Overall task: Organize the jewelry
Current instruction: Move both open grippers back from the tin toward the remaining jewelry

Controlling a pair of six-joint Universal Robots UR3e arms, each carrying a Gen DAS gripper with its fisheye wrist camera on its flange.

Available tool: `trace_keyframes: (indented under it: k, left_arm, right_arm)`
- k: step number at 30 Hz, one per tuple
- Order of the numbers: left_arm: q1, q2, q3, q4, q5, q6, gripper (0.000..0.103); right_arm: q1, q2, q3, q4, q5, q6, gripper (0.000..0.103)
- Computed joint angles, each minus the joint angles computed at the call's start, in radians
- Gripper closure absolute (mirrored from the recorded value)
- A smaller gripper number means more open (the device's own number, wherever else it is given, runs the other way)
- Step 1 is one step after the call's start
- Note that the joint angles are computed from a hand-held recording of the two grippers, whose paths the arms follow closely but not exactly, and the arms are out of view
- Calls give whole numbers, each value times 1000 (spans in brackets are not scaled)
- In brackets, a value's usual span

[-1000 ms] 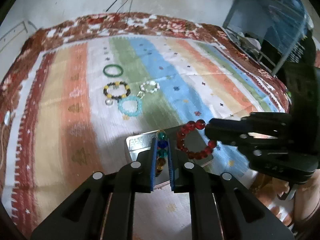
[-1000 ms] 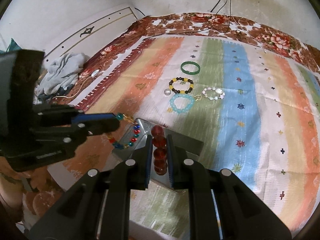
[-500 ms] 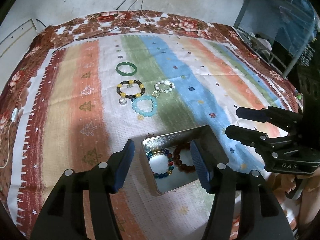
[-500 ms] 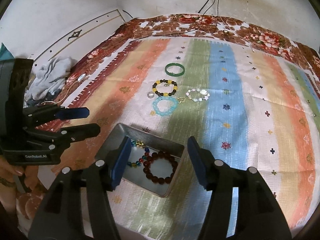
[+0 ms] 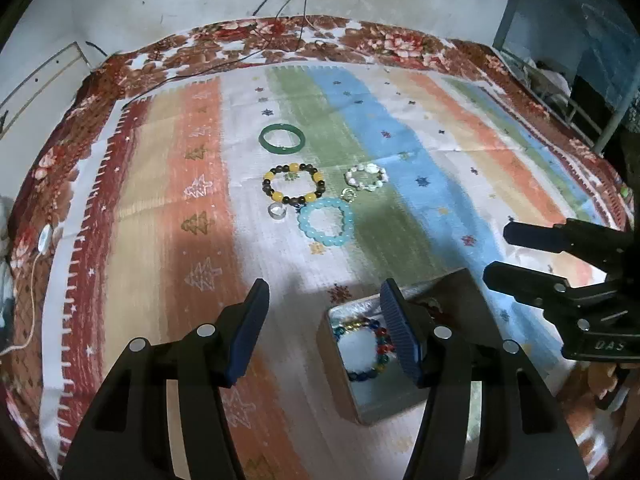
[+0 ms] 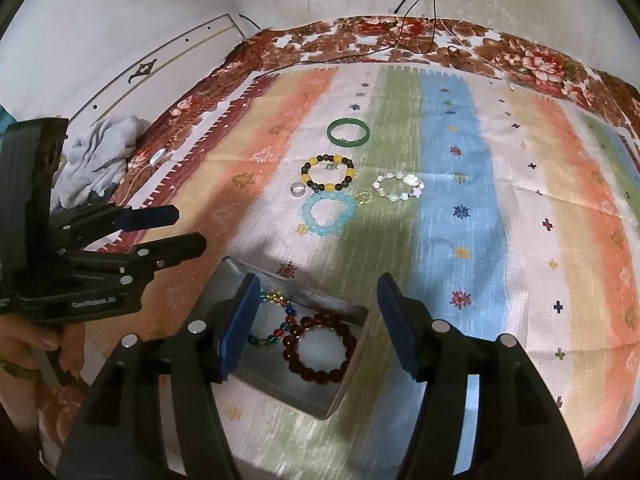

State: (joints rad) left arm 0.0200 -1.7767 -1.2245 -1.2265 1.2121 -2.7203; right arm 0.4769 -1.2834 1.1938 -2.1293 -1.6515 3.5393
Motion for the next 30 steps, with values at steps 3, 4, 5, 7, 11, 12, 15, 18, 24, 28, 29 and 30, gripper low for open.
trace_keyframes:
  k: [3, 4, 5, 7, 11, 12, 15, 18, 24, 28, 29, 30]
  left_arm:
    - [-8, -44, 47, -6, 22, -7, 45]
    - [-9, -57, 62, -8, 26, -9, 45]
    - [-8, -74, 84, -15, 29, -11, 45]
    - [-7, -93, 108, -24, 34, -15, 45]
    - [-22, -126, 153, -43, 55, -5, 45]
    - [-27, -139, 171, -49, 59, -5, 45]
    - [-43, -193, 245, -71, 76, -5, 45]
    - [-52, -254, 325, -98, 87, -15, 45]
    - [-61, -378, 497, -163, 118, -32, 45]
    - [-70, -439, 598, -203, 125, -32, 45]
    - [-73, -460, 632, -217, 127, -34, 45]
    - [-77, -479, 661, -228, 131, -35, 45]
  right_arm:
    - [-13, 16, -15, 2, 3, -8, 42]
    - [-20, 23, -22, 4, 4, -13, 42]
    - [-24, 29, -29, 8, 4, -15, 42]
    - [-36, 43, -44, 15, 3, -23, 42]
    - [-58, 68, -63, 36, 7, -24, 42]
    - [-69, 76, -67, 38, 16, -27, 42]
    - [-88, 104, -99, 55, 15, -31, 42]
    - [-112, 131, -132, 65, 23, -36, 42]
    - [-151, 177, -188, 84, 46, -54, 42]
    - [-169, 201, -217, 95, 55, -66, 42]
    - [-173, 211, -232, 102, 57, -68, 42]
    - [-176, 216, -238, 103, 58, -69, 42]
